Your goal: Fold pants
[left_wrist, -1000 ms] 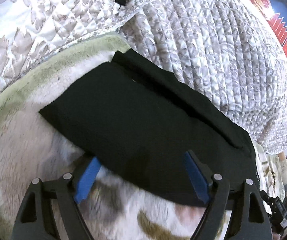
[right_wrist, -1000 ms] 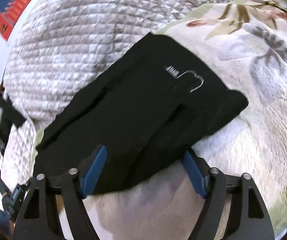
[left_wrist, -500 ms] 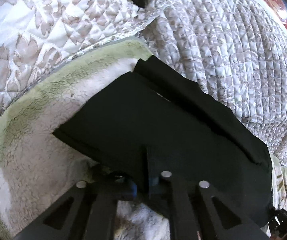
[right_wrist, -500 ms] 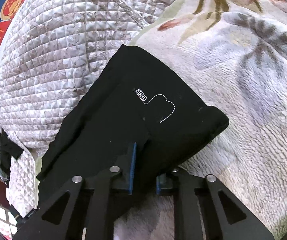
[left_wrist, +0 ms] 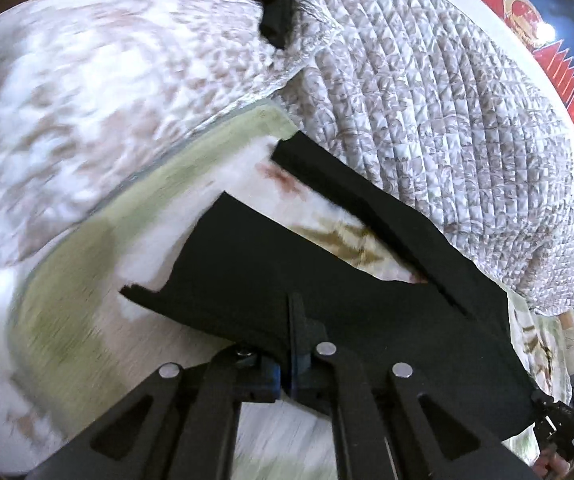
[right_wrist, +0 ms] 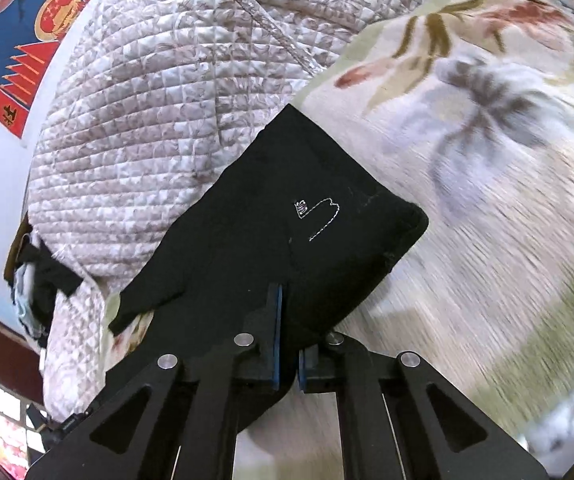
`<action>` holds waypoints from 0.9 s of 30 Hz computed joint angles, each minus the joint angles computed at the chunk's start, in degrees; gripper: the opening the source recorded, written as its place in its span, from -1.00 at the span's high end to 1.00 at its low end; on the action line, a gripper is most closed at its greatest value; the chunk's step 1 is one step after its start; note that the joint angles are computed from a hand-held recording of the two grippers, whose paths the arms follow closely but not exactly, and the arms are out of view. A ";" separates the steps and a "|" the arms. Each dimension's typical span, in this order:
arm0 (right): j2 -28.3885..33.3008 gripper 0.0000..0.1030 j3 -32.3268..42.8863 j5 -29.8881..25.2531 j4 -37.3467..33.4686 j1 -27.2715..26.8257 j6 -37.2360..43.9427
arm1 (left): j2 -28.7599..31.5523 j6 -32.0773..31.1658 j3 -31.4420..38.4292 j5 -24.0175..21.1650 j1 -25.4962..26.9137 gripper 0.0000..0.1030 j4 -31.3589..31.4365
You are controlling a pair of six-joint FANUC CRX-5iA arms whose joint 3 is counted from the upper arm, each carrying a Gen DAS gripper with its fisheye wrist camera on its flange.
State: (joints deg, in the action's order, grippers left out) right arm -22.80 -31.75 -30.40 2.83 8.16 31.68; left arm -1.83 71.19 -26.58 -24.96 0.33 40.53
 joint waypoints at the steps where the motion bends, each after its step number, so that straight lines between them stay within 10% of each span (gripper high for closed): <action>1: -2.31 0.92 -1.44 -1.21 0.81 0.80 -1.22 | -1.23 -0.41 -1.38 -0.26 0.44 0.93 0.01; 15: -10.75 0.97 -9.55 -7.60 12.87 5.85 -16.75 | -5.14 5.33 -4.59 -1.77 1.04 0.92 -8.47; 22: -7.72 0.96 -7.21 -10.43 4.76 4.10 -11.79 | -3.12 9.95 -2.30 -5.97 2.82 0.81 -12.44; 27: -9.07 0.46 -7.76 -18.18 17.69 9.85 -23.92 | -5.84 33.86 5.15 -10.37 1.39 0.70 -37.33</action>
